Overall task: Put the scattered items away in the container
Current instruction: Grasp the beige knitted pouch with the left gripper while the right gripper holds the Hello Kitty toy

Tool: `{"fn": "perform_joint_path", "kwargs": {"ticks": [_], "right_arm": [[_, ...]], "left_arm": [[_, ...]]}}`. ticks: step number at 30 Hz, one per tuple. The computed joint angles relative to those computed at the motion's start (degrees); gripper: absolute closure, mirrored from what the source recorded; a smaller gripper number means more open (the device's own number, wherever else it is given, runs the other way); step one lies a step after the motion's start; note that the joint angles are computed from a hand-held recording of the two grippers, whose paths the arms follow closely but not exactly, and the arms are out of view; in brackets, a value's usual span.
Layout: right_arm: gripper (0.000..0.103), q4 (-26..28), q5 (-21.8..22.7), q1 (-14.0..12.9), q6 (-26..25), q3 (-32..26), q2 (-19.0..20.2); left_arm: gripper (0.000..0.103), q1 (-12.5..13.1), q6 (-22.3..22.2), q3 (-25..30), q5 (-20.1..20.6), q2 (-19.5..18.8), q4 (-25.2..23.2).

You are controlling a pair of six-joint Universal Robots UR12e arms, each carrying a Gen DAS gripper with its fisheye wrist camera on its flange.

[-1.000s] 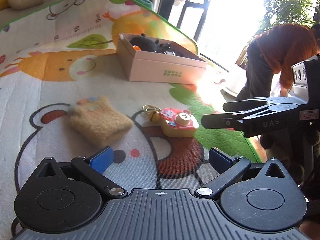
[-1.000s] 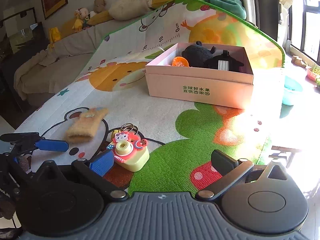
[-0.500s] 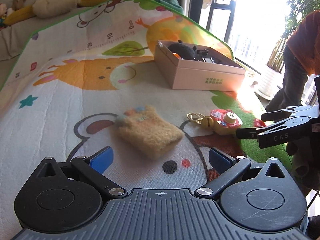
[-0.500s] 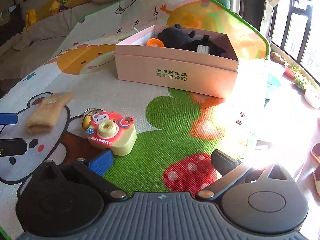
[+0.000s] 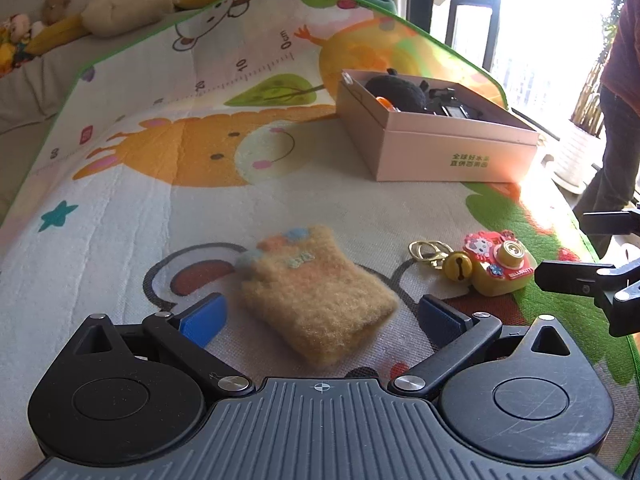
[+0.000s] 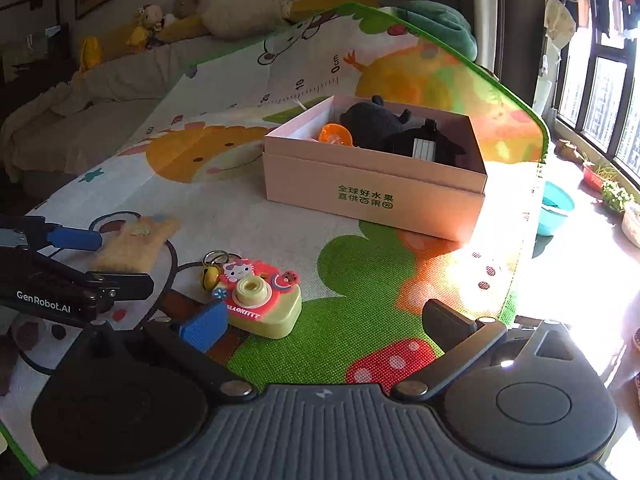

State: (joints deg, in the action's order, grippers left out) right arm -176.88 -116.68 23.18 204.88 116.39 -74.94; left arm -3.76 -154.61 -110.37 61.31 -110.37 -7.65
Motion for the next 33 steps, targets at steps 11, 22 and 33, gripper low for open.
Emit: {"fn": "perform_joint_path", "kwargs": {"ticks": [11, 22, 33], "right_arm": [[0.000, 4.13, -0.52, 0.80, 1.84, -5.33, 3.61], [0.024, 8.95, -0.21, 0.72, 0.76, -5.77, 3.31], [0.014, 4.97, -1.48, -0.11, -2.09, -2.45, 1.61]], "left_arm": [[0.000, 2.34, -7.98, -0.70, -1.86, -0.66, 4.14], [0.000, 3.06, -9.40, -0.81, -4.21, -0.94, 4.69], [0.000, 2.93, -8.88, -0.77, -3.67, -0.88, 4.36]]}}
